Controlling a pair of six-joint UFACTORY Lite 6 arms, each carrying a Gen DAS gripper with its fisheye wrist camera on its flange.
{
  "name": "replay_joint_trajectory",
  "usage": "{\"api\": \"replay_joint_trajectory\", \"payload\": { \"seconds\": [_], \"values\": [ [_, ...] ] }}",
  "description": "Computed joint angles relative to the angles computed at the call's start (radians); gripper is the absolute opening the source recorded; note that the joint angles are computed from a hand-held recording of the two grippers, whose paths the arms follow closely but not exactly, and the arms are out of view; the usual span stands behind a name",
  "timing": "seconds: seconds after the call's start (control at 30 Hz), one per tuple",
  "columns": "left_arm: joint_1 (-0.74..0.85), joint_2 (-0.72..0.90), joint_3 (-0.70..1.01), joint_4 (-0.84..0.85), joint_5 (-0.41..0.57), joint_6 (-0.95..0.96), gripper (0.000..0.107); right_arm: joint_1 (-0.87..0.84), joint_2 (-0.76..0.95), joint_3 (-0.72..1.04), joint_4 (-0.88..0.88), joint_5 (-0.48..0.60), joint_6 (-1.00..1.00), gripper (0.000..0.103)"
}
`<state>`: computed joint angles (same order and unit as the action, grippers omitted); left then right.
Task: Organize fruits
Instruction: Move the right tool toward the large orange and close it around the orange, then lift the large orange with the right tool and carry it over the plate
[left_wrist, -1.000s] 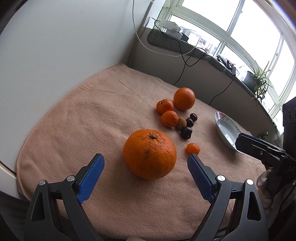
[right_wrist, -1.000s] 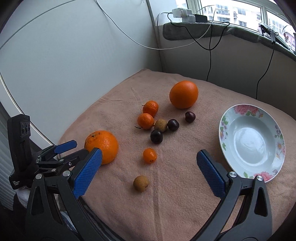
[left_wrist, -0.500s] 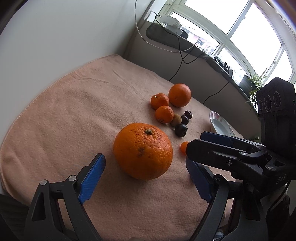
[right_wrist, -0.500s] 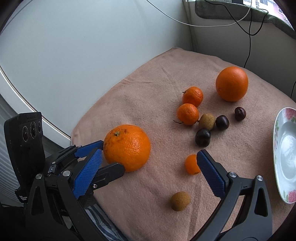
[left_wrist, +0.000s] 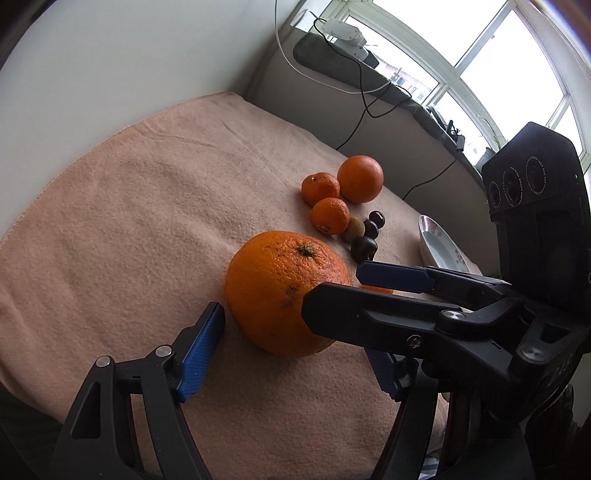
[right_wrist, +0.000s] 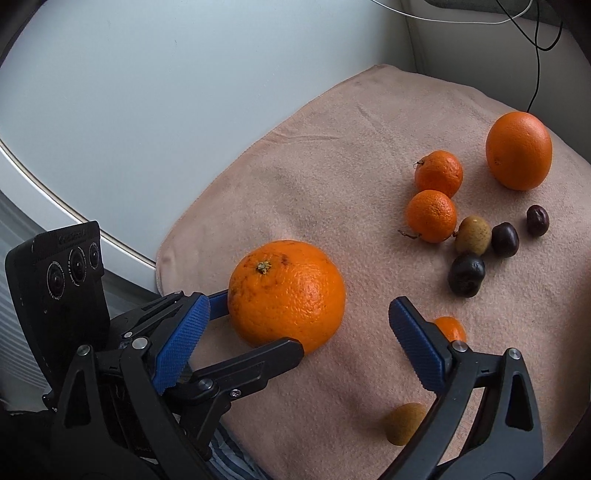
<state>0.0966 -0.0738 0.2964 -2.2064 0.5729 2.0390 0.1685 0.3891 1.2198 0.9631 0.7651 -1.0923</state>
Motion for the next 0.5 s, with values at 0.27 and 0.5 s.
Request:
{"api": "replay_joint_trajectory", "payload": {
  "seconds": [0.27, 0.5],
  "values": [
    [-0.003, 0.028, 0.017, 0.001, 0.005, 0.008, 0.071, 0.033, 0.063, 0.054, -0.024, 0.012, 0.037, 0.089],
    [-0.024, 0.023, 0.021, -0.024, -0.02, 0.031, 0.07, 0.046, 0.079, 0.065, -0.034, 0.011, 0.047, 0.078]
  ]
}}
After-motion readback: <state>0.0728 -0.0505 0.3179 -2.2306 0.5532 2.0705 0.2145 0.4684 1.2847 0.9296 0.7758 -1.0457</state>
